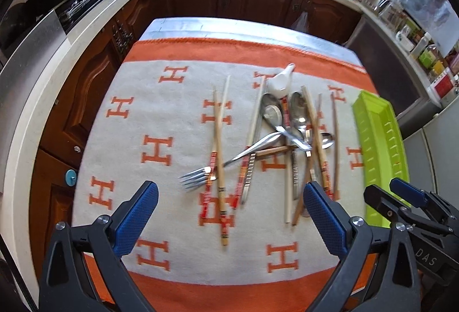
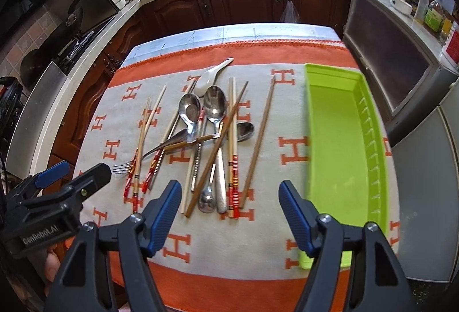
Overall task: Organize utensils
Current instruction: 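Grasp a light bamboo chopstick with the left tool while the right tool grasps its partner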
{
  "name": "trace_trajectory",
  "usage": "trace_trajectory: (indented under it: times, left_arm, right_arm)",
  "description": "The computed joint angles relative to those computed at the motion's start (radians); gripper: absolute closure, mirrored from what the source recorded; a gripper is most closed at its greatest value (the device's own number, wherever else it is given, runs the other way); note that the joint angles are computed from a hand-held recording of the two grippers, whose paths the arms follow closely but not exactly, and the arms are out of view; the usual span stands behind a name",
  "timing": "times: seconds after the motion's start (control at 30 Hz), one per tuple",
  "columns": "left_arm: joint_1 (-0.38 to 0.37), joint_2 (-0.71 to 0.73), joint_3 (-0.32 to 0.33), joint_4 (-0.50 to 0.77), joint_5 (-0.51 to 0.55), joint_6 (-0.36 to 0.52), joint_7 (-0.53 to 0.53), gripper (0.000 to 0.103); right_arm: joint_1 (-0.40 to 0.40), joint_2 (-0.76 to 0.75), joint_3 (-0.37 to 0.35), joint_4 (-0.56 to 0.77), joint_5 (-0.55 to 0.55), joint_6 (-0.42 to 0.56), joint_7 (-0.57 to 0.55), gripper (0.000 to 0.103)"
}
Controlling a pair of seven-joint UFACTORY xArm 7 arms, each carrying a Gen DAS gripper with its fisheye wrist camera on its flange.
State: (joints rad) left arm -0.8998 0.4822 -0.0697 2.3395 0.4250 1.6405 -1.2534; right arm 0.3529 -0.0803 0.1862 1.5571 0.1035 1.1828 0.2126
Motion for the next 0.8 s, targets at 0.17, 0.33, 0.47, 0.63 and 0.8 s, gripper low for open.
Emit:
trace_trajectory:
  times: [0.17,0.33,0.47,0.63,0.8]
  left_arm:
    - [0.089,-0.134,-0.035,-0.226,-0.054,-0.053,0.042,0.005]
    - [0.189,-0.247,-0.083,-0.438,-0.097,-0.158,0.08,0.013]
    - [0.261,-0.317,-0.107,-0.577,-0.145,-0.244,0.083,0.023]
    - [0.331,-0.386,-0.127,-0.701,-0.189,-0.301,0.092,0.025]
    - [0.375,-0.431,-0.142,-0.773,-0.202,-0.33,0.117,0.025]
  right_arm:
    - [0.035,0.067,0.025,0.036,0.012,-0.014,0.031,0.044]
    - [0.084,0.132,0.047,0.056,0.031,-0.039,0.035,0.053]
    - [0.124,0.204,0.059,0.097,0.047,-0.072,0.03,0.063]
    - [0.167,0.331,0.061,0.204,0.05,-0.077,0.024,0.079]
    - [0.186,0.422,0.055,0.281,0.062,-0.057,0.009,0.088]
